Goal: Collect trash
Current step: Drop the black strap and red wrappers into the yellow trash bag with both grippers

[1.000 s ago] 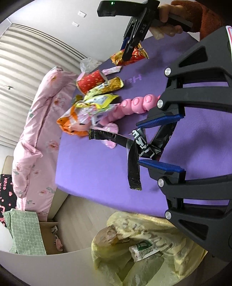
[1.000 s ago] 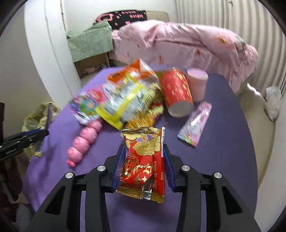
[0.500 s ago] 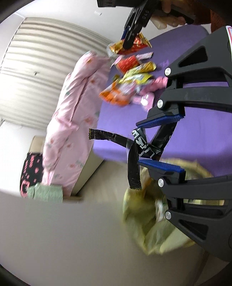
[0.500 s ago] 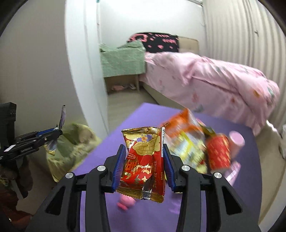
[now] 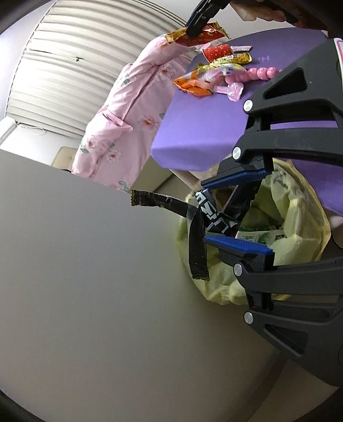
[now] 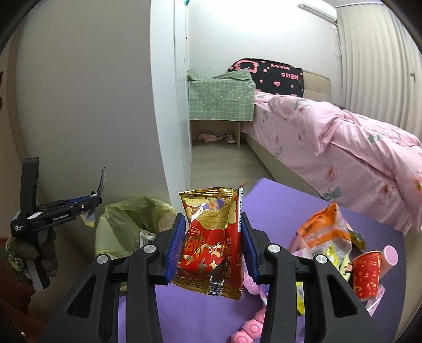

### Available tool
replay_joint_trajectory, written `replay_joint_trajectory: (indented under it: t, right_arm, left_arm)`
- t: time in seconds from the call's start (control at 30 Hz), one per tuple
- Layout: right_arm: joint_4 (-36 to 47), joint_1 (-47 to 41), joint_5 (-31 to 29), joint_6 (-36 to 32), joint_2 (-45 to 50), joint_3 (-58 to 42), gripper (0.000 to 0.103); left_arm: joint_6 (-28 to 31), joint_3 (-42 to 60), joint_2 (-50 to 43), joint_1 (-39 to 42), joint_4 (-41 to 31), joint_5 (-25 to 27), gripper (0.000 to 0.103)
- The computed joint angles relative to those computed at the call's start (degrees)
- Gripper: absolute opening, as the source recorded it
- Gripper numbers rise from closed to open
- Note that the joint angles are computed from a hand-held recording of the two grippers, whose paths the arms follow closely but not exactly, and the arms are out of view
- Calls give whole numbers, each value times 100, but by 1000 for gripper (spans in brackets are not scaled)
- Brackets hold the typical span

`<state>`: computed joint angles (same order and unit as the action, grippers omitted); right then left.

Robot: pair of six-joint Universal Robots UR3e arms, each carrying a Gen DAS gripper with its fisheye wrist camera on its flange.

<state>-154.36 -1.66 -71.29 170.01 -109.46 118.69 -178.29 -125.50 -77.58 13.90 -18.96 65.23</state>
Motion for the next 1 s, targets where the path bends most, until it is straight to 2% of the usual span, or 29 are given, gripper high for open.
replay_joint_trajectory:
  t: [0.33,0.43,0.5,0.63,0.8,1.0]
  right_arm:
    - [-161,299,-298,72,480,-146,39]
    - [-188,218,-233,76,579,-164,39]
    - [-191,177,-200,72,621,-154,39]
    - [-227,167,-191,78,673,-127,39]
    - [-275,234,-172,107,869,-223,39]
    - [-436,690,-266,198,1593,-710,39]
  left_arm:
    - [112,179,-751,-215,87,29,34]
    - [73,261,-942,-287,109,83,40]
    - [19,278,-1035,-274,132,46,51]
    - [-47,262,-1107,-218,170,-30,56]
    - [-132,24,-735,-26,290,-23,57]
    - [-14,-526,470,908,153,-271,58]
